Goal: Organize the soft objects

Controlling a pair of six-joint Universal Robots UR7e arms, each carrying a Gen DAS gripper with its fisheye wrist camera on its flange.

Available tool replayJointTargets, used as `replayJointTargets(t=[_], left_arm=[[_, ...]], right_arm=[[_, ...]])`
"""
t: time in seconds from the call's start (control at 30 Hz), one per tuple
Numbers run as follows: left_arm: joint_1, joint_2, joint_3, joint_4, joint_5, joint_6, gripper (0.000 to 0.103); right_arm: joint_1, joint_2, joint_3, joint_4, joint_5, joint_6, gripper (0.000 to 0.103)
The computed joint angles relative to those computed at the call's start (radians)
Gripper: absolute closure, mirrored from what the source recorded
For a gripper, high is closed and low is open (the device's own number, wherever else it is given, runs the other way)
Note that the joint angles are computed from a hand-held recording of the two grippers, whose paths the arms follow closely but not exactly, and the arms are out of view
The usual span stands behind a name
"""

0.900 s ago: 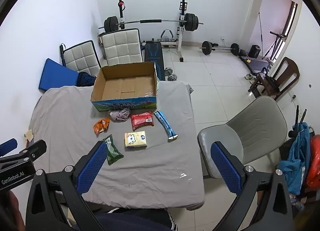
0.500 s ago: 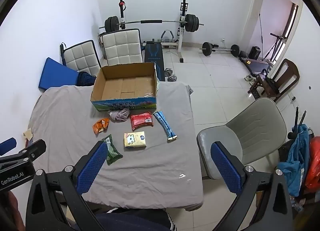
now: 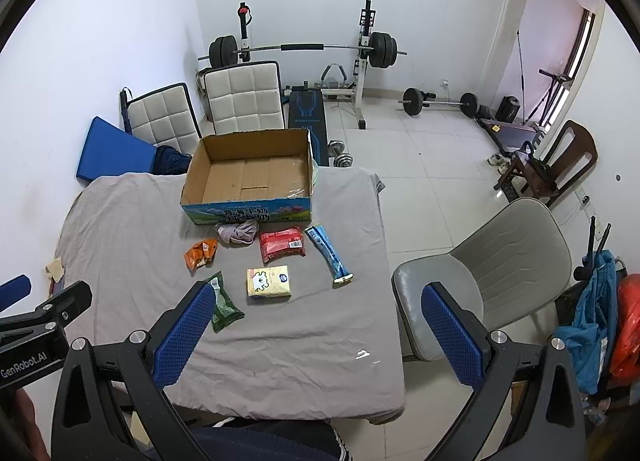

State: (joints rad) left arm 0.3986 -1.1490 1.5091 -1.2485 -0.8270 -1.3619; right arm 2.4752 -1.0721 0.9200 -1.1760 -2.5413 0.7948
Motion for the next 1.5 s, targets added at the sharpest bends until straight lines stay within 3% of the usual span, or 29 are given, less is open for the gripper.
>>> replayJointTargets(t=[1.5], left_arm=[[-0.002, -0.023, 0.026, -0.012, 0.014, -0.003, 0.000]], right_arm=[[0.004, -0.001, 0.007, -0.028, -0.016, -0.008, 0.000]])
